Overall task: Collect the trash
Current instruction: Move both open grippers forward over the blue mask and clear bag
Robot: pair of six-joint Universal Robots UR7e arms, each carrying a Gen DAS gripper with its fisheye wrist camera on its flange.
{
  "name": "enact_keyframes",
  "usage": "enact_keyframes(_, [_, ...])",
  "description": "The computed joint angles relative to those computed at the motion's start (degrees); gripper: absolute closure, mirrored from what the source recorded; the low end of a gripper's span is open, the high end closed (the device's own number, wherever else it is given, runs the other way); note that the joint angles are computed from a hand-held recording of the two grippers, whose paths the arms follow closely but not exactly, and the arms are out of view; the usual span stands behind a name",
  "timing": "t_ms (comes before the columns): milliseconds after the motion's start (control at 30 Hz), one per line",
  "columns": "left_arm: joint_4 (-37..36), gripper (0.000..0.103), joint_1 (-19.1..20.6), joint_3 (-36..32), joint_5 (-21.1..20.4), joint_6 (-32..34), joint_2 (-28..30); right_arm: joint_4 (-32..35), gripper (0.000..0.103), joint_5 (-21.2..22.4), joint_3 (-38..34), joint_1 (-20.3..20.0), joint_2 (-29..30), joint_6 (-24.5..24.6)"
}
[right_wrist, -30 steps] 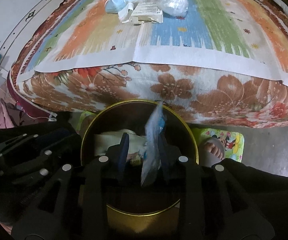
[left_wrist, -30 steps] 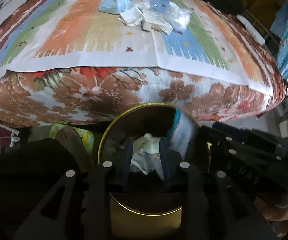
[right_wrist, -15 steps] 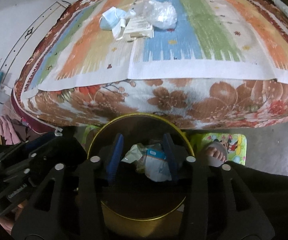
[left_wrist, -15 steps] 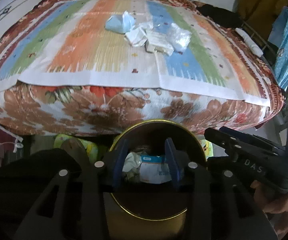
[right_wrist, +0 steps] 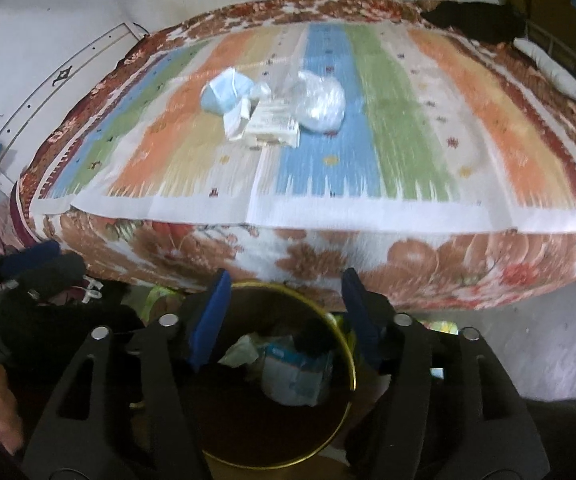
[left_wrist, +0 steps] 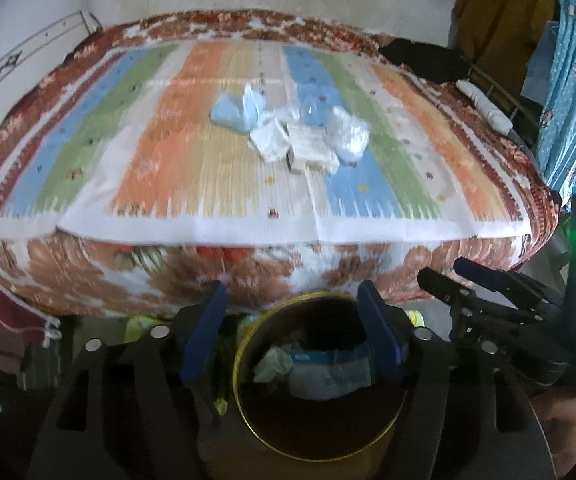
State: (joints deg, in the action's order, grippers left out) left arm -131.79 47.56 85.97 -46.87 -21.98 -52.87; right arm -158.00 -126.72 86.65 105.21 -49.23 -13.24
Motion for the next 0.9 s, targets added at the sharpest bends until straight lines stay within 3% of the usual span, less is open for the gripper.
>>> enact_keyframes(200, [-0.8, 0.023, 0.3, -4.1, 3.3, 3.3, 1.3, -0.6, 0.042, -0.3, -4.0, 0.1, 1.7, -1.2])
enact_keyframes(333, [0.5, 0.01, 1.9, -8.7, 1.1, 4.4, 3.2, -2.6, 0.038, -0.8, -6.9, 0.6, 3.6, -4.1])
enact_keyframes(500, [3.7, 0.006, 4.2, -14.0, -3.8, 1.4, 5.3, -3.9, 0.031, -0.6, -10.2, 1.0, 5.6, -7.3])
enact_keyframes(700, [4.6, 0.006, 3.9, -18.7, 3.4, 5.7, 9.1, -3.4, 0.022, 0.0, -14.6, 1.3, 8.1, -10.9])
enact_keyframes(900, [6.4, 0.006, 5.5, -26.0, 3.7, 6.2, 13.3, -2.3, 0.014, -0.7, -20.4, 1.2, 11.3, -12.4])
